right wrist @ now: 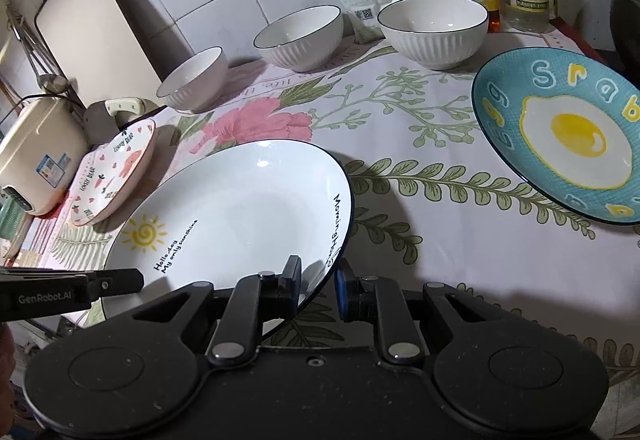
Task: Organize plates and bowls
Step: 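Slide the white plate with both grippers toward the pink bunny plate, then open both grippers and release the white plate on the tablecloth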
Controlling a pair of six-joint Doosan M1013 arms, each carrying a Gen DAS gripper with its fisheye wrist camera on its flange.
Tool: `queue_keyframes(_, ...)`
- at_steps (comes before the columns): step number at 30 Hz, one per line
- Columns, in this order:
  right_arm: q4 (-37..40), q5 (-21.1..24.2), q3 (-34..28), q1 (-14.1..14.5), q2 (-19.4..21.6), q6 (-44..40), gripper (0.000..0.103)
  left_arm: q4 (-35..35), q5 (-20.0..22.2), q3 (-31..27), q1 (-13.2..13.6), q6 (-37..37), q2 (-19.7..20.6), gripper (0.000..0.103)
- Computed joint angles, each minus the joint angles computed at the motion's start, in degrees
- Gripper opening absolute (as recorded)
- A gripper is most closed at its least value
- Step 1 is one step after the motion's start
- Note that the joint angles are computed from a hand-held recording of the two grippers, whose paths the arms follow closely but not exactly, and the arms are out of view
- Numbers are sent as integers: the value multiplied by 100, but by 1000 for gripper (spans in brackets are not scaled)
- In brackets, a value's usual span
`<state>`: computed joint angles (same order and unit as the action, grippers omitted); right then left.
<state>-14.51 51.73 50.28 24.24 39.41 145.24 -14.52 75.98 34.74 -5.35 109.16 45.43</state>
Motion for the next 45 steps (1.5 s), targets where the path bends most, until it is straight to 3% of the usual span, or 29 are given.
queue_keyframes(4, 64, 225, -151, -12, 73, -283, 21, -83, 281, -160, 31, -148, 115, 19)
queue_keyframes(9, 208, 749, -466, -21, 235, -481, 20, 51, 217, 97, 3, -154, 23, 19)
queue_keyframes(13, 468, 700, -400, -86, 192, -331, 20, 158, 341, -28, -19, -189, 79, 19)
queue_keyframes(17, 579, 911, -507, -89, 224, -292, 24, 349, 755, -326, -76, -202, 201, 28)
queue_keyframes(21, 655, 1323, -710, -70, 256, -382, 34, 471, 1050, -364, -113, -124, 148, 36)
queue_keyframes(25, 640, 1079, -465, -43, 18, -294, 55, 522, 1163, -252, -122, 98, -9, 42)
queue_keyframes(37, -480, 781, 56, 253, -620, -6, 68, 489, 1134, 140, -114, 715, -570, 62)
queue_keyframes(45, -1145, 908, 303, 377, -1021, 383, 68, 353, 1214, 79, -151, 992, -766, 64)
